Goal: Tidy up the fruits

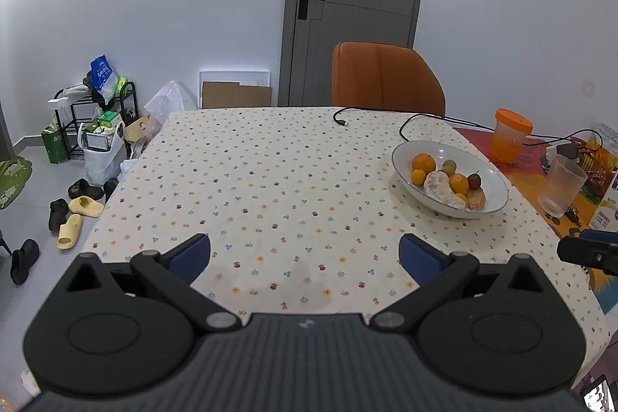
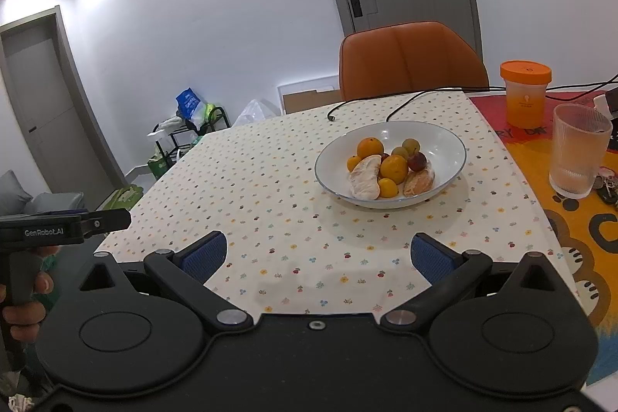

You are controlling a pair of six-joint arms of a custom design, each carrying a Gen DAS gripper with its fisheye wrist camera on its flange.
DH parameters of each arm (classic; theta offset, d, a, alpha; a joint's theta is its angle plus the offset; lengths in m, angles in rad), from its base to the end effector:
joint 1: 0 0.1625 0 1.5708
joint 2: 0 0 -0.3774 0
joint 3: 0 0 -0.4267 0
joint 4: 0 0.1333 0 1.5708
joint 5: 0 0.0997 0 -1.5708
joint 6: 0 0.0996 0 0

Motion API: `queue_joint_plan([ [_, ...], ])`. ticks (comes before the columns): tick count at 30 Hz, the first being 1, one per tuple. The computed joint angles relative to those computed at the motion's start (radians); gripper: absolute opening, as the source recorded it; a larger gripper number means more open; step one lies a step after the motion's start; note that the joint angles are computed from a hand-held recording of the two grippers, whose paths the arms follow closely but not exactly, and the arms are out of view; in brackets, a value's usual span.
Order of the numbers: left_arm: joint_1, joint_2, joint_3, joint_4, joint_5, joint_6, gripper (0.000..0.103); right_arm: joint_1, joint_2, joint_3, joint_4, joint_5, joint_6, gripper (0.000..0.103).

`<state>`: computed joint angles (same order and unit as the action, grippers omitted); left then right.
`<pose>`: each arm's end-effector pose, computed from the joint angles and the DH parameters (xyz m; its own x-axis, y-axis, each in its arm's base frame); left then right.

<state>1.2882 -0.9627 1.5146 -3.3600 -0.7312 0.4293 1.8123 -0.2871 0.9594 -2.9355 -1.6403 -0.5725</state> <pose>0.0111 -0.7055 0.3210 -0.7234 -0.3140 -0.6149 0.4316 0.4895 -0.7577 0.3226 -0.7815 -0.0092 -0.7234 -0.5692 0.3908 -0.6852 0.5223 -0.5076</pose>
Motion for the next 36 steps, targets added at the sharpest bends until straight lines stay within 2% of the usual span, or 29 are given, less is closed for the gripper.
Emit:
queue_joint_plan([
  [36,0.004,-0.001,0.002,0.011,0.002,-0.018,0.103,-0.004,0.004,-0.001,0.007,0.004,0.009,0.103],
])
